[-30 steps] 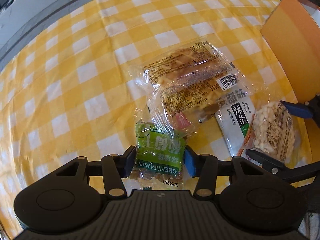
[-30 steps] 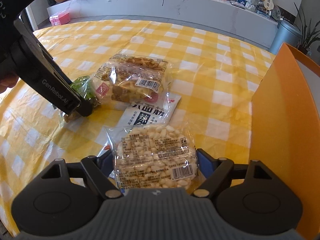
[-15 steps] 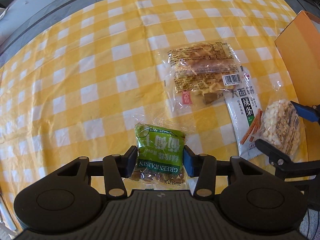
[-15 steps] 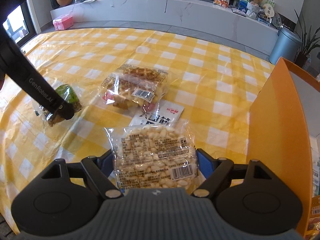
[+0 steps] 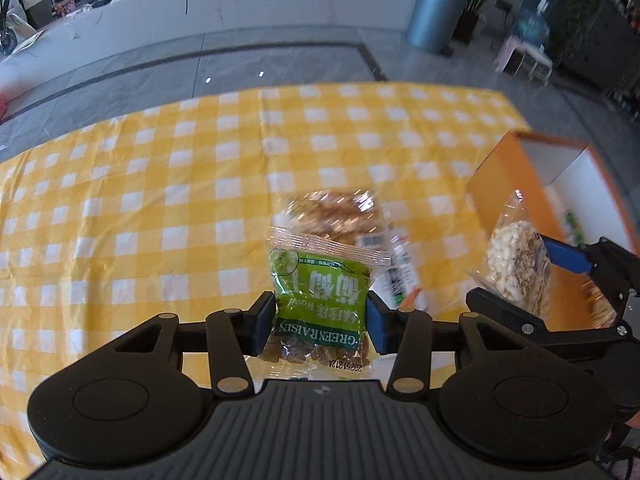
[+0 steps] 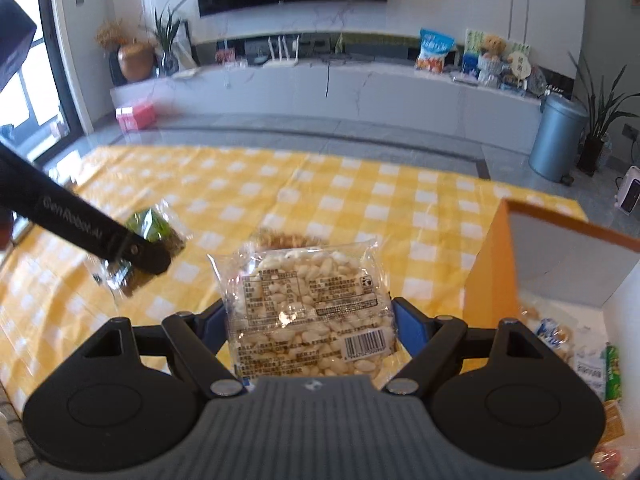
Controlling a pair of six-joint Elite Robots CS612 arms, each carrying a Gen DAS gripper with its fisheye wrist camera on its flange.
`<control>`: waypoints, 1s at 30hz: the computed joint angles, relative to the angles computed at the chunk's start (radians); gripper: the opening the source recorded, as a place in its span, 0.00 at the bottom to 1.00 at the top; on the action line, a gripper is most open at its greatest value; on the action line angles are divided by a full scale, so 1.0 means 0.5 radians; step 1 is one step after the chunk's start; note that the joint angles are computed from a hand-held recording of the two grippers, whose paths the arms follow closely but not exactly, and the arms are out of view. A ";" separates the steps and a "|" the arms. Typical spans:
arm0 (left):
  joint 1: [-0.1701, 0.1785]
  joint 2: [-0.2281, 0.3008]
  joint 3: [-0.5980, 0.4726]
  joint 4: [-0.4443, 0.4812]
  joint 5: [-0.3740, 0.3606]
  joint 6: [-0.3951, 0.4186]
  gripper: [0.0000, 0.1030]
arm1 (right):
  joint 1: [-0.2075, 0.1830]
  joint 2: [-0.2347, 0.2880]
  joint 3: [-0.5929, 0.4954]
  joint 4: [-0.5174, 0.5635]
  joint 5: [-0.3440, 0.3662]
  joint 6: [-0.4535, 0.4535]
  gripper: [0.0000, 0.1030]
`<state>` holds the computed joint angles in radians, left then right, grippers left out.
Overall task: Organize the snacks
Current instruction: 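Carry both packs over the orange box while the right gripper releases the peanut-puff pack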
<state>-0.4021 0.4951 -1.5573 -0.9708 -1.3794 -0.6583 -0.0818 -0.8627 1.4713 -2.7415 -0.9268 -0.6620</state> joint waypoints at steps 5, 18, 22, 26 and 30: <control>-0.061 -0.012 -0.001 -0.215 0.072 -0.104 0.52 | -0.092 -0.014 -0.019 -0.205 0.159 0.258 0.78; -0.105 0.063 0.229 -1.001 -0.235 -0.179 0.52 | -0.198 0.211 -0.506 0.062 -0.365 0.581 0.78; -0.105 0.055 0.346 -1.104 -0.270 -0.152 0.52 | -0.147 0.368 -0.807 0.398 -0.607 0.386 0.78; -0.101 0.062 0.395 -1.168 -0.315 -0.159 0.52 | -0.103 0.535 -1.123 0.781 -0.774 0.241 0.78; -0.098 0.085 0.381 -1.174 -0.315 -0.146 0.52 | -0.040 0.624 -1.221 0.761 -0.990 0.055 0.78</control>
